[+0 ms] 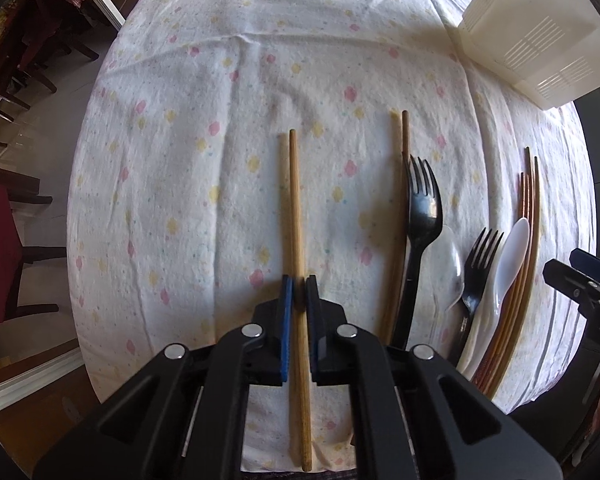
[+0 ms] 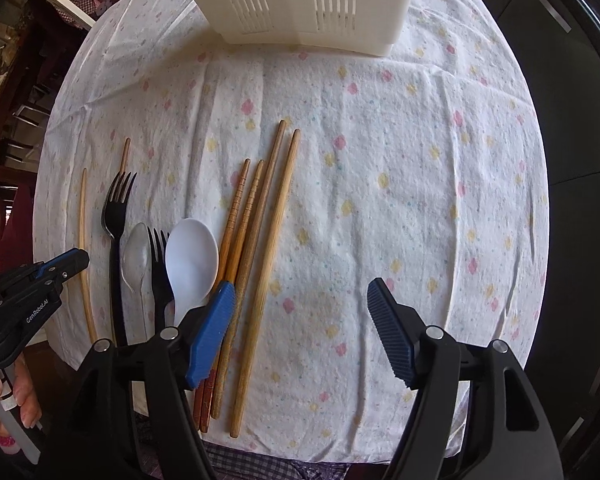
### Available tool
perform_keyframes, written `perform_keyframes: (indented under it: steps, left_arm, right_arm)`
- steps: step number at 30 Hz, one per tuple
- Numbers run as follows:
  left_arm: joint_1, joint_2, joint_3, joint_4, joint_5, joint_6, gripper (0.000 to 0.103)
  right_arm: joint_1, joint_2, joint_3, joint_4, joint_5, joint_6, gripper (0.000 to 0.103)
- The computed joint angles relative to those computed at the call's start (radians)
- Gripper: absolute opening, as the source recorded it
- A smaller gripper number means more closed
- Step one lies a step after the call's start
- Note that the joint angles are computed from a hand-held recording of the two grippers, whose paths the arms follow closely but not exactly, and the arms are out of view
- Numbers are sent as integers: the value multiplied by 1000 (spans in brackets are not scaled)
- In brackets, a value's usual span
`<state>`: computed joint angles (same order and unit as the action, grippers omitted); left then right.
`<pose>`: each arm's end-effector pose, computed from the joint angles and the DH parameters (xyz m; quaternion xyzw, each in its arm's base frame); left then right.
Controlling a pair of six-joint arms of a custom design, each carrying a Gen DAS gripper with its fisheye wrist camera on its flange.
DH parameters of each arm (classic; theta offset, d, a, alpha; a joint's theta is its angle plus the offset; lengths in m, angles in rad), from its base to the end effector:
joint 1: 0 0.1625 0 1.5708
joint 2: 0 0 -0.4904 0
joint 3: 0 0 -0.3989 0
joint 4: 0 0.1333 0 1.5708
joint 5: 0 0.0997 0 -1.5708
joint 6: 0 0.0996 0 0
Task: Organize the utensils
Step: 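Lower the left gripper onto a single wooden chopstick and close it, then close the right gripper on a wooden chopstick from the bundle while the left gripper holds its chopstick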
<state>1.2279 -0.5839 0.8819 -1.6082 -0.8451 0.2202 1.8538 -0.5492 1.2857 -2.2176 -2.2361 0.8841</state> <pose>-0.1039 -0.8841 0.2180 0.3019 0.8777 0.0997 0.3587 0.2940 -0.7540 0.0636 -0.2656 -0.9062 0.1444 0.2956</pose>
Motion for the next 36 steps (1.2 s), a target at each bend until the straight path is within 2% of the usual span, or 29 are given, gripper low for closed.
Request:
perform_keyframes:
  steps: [3, 5, 7, 11, 17, 25, 29, 34, 36]
  left_arm:
    - [0, 1, -4, -16, 12, 3, 7]
    - [0, 1, -11, -12, 12, 4, 7]
    - [-1, 3, -15, -15, 11, 12, 7]
    - [4, 7, -34, -5, 8, 24, 7]
    - [9, 12, -56, 5, 2, 34, 7]
    - [17, 25, -87, 15, -3, 50, 7]
    - [12, 12, -56, -5, -4, 51, 7]
    - [11, 12, -59, -4, -6, 54, 7]
    - [9, 7, -51, -9, -7, 58, 7]
  right_arm:
    - [-7, 7, -21, 51, -7, 17, 53]
    - [-14, 14, -37, 73, 3, 23, 36]
    - [-19, 22, -56, 83, 17, 17, 32]
    - [-19, 32, -80, 87, 20, 18, 32]
    - [-4, 69, -164, 154, 5, 49, 31]
    - [15, 71, -152, 131, 11, 87, 31]
    - [10, 57, -123, 94, 27, 78, 31]
    - [10, 61, -138, 132, 10, 98, 31]
    - [8, 54, -122, 110, 25, 106, 32]
